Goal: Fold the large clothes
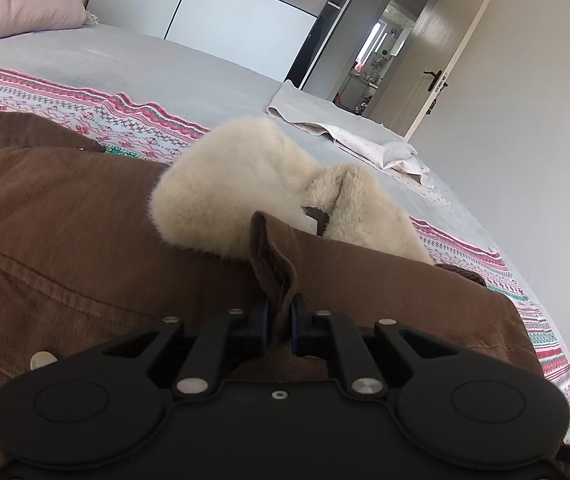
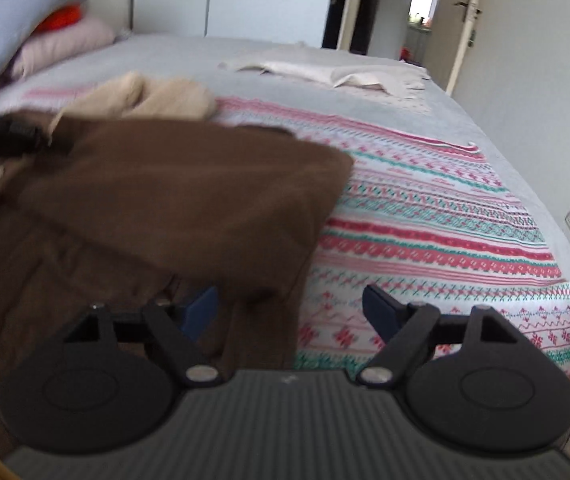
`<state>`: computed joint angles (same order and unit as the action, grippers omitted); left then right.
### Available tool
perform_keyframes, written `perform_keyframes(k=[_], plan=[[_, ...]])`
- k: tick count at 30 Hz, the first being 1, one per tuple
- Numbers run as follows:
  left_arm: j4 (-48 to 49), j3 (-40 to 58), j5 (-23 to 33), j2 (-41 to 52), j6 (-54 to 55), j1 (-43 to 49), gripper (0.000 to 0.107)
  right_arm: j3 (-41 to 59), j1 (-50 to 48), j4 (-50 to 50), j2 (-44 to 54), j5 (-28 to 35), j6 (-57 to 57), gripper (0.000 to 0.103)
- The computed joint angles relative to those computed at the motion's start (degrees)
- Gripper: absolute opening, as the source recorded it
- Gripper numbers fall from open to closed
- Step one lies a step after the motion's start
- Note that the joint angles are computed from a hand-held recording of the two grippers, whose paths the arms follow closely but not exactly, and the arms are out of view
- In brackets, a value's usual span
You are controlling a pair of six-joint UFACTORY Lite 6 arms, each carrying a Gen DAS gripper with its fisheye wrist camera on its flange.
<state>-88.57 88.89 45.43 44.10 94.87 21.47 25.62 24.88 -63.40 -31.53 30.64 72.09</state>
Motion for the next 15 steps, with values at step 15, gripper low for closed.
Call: perform_keyframes(k=[15], plan=[[-5.99,-10.59,-15.72,-9.51,19.86,-5.18,0.034,-1.96,-3.13,-5.25,4.76,4.26,9.41,0.067]])
